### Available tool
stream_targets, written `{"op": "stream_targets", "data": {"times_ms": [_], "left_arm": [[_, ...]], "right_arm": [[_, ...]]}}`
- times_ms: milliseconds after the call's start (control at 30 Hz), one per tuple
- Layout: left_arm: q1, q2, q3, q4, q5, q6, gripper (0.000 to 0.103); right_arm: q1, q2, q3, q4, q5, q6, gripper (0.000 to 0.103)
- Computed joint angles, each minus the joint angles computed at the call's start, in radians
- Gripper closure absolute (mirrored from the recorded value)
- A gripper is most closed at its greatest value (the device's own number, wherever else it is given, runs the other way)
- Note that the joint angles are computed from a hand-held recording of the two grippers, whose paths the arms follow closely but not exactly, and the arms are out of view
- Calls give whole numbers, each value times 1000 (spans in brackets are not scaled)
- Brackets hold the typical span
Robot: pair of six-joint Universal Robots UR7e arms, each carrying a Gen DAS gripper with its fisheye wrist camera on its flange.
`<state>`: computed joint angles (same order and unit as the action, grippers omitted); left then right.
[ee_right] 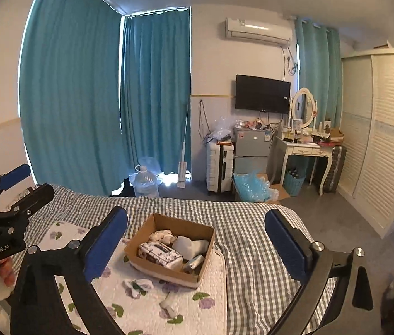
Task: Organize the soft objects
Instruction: 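Lift both tools away from the box, then grasp the white-green pipe-cleaner toy with the left tool while the right grasps the white plastic piece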
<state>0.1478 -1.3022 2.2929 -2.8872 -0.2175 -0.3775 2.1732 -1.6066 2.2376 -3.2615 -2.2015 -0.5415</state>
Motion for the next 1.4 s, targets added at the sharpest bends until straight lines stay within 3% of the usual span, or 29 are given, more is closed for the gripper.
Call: {"op": "stream_targets", "data": {"times_ms": [100,167,267,333,500,700,900,1033,1200,1300,1400], "left_arm": [[-20,-38,49,98,12,-89,15],[-16,-58,71,233,16,-208,15],[18,-63,112,246,-32,-255,15],[52,-50,131,216,-67,-264,15],[172,70,183,-23,-143,-181,15],[338,255,192,-293,-231,-93,15],[476,395,150,-441,-302,-3,15],[532,427,127,-441,-328,23,15],[566,458,94,-427,-363,45,15],[585,461,56,-326,-373,0,15],[599,477,22,-292,-392,-3,15]], "right_arm": [[13,-19,46,-7,-16,14,3],[12,-17,79,-35,-22,15,3],[-25,1,128,-82,-4,0,3],[-66,36,163,-126,14,-9,3],[-215,162,218,-247,118,-23,3],[-381,395,198,-352,187,-46,6],[-505,590,123,-316,215,-40,31],[-554,679,83,-276,227,-59,38],[-598,701,72,-257,256,-57,71],[-610,658,85,-226,277,-50,72],[-602,646,97,-277,258,-85,72]]}}
